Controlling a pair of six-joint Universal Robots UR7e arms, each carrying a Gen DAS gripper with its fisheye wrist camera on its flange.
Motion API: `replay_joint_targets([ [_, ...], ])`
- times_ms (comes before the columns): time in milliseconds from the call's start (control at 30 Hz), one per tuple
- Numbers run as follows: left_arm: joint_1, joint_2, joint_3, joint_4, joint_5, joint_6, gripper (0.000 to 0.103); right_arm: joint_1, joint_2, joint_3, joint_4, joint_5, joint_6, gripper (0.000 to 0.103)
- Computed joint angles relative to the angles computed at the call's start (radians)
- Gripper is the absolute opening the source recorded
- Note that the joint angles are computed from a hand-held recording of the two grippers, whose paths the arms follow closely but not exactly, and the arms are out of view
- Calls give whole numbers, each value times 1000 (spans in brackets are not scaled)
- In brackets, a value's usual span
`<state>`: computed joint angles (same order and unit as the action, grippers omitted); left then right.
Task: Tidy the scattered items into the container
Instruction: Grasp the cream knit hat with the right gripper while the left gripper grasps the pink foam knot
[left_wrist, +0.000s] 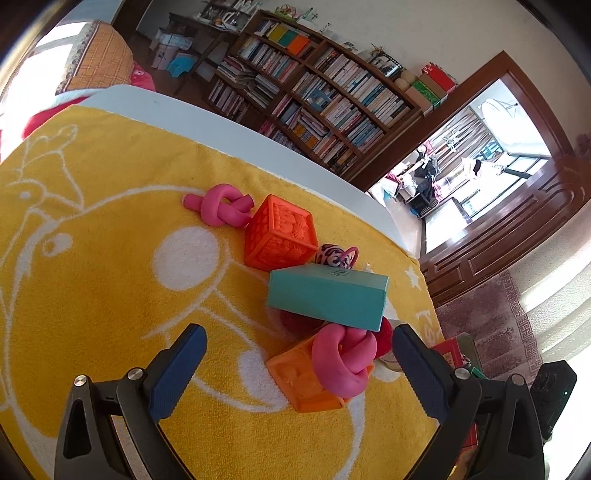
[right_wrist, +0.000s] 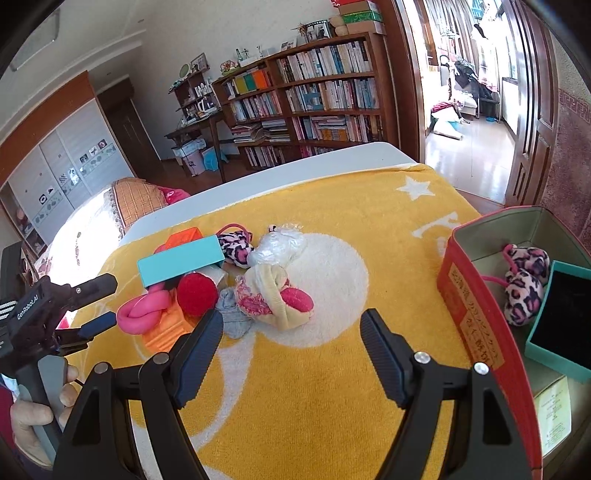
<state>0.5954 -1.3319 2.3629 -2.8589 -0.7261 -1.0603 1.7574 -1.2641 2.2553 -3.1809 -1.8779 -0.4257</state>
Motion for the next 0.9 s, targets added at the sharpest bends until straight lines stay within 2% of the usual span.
replay_joint_targets([
  [333,-2,24,-19,63,8,38,102,8,130,-88,-6,-25,-8,80],
  [667,14,98,-36,13,0,122,102,-12,179,-94,-37,-29,-52,80],
  [800,4,113,-37,14,40,137,102,-12,180,-87,-25,-21,-73,69],
  [900,0,128,-43,26,69,147,102,-4,185,-78,-55,-36,-92,67],
])
